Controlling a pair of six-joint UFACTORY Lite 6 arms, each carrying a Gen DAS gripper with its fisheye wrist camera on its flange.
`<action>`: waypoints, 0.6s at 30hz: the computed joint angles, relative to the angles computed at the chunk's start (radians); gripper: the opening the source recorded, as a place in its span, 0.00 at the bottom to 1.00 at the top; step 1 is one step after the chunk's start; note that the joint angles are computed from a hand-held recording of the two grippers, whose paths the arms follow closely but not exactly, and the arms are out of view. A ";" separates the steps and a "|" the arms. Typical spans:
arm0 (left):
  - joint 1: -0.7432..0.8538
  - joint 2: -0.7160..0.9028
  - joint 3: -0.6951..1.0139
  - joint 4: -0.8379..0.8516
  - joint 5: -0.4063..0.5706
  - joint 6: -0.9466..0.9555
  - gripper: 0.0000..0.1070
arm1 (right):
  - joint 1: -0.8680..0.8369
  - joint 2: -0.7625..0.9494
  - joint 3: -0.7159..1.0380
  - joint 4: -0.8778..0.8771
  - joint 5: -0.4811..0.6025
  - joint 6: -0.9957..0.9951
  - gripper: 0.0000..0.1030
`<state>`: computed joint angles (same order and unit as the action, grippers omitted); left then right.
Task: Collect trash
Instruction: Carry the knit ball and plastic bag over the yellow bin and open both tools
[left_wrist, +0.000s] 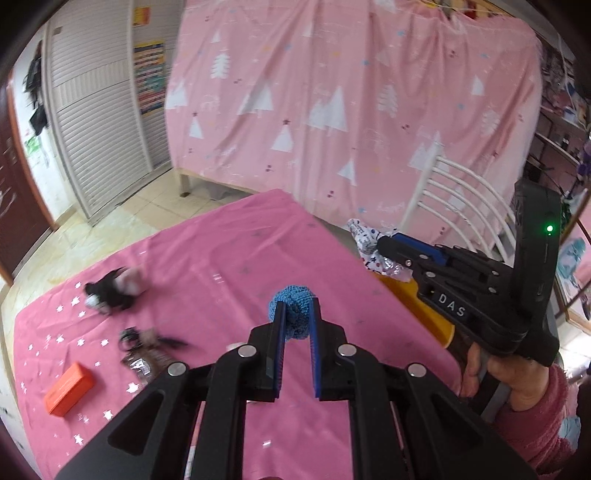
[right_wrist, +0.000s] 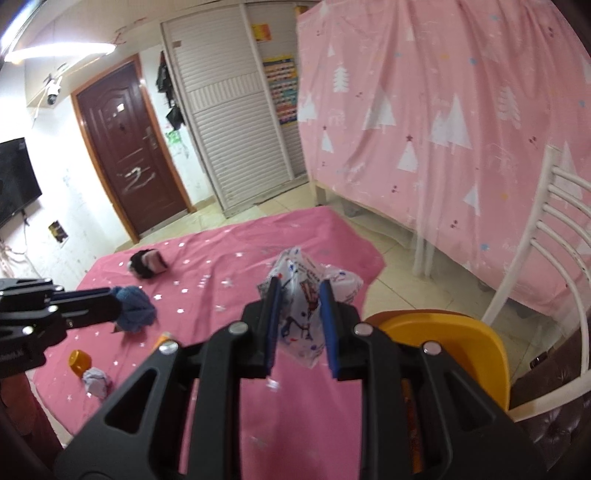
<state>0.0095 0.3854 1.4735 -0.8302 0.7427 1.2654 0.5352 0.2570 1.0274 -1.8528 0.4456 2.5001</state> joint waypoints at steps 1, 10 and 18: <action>-0.023 -0.006 -0.008 0.004 -0.008 -0.005 0.05 | -0.008 -0.022 -0.030 -0.017 0.003 0.023 0.19; -0.183 -0.006 -0.032 0.064 -0.048 -0.094 0.05 | -0.082 -0.160 -0.255 -0.160 0.023 0.213 0.19; -0.312 0.128 0.104 0.113 -0.028 -0.243 0.05 | -0.186 -0.214 -0.410 -0.446 0.015 0.520 0.19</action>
<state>-0.3025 0.5131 1.5774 -0.7175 0.7146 1.0228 0.3495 0.0431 0.6173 -2.2988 0.4605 3.0203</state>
